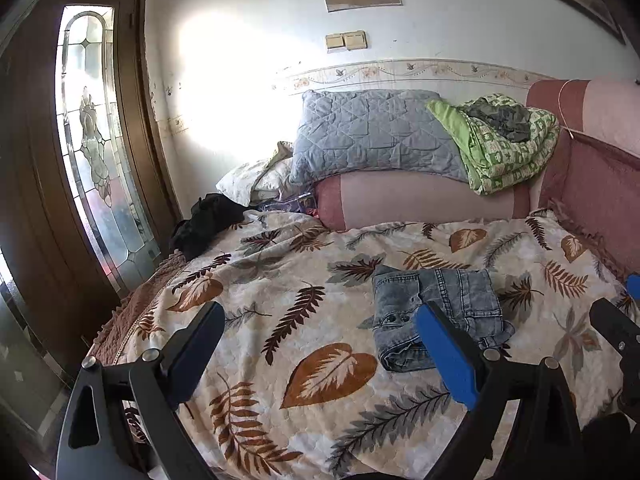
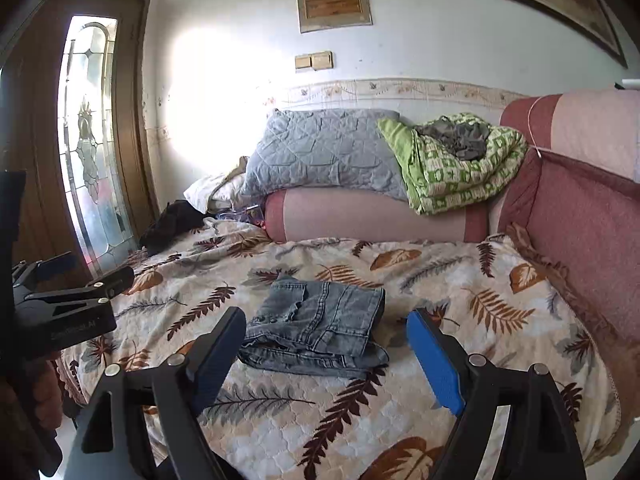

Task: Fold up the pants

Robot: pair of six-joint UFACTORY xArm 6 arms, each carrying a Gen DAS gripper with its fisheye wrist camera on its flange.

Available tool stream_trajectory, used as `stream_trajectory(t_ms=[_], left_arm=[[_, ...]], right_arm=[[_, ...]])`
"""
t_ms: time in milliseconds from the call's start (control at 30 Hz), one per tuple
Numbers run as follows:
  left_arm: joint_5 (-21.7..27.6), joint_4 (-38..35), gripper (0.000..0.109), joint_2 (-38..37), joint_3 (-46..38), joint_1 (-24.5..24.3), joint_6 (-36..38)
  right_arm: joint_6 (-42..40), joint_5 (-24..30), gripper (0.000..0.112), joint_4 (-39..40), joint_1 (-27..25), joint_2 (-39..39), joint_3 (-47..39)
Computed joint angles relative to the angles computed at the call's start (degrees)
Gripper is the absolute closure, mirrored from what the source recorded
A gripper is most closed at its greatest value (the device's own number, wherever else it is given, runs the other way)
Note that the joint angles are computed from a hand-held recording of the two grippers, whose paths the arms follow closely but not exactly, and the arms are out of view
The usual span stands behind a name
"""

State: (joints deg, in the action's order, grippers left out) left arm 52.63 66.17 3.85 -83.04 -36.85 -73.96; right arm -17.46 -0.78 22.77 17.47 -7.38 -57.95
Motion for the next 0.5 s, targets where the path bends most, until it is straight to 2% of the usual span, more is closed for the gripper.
stream_trajectory(t_ms=[33, 133, 300, 500], left_arm=[[-0.2, -0.2, 0.012, -0.5, 0.4, -0.1, -0.1], [-1.1, -0.9, 0.012, -1.3, 0.9, 0.0, 0.0], [-1.8, -1.6, 0.012, -1.6, 1.3, 0.2, 0.5], [-3.2, -3.2, 0.012, -1.6, 1.4, 0.8, 1.6]], right_arm=[[0.7, -0.5, 0.027, -1.1, 0.1, -0.2, 0.2], [10.5, -1.6, 0.027, -11.7, -0.8, -0.7, 1.1], [13.5, -1.4, 0.027, -14.2, -1.2, -0.4, 0.7], [11.3, -0.7, 0.027, -11.5, -0.7, 0.7, -0.2]])
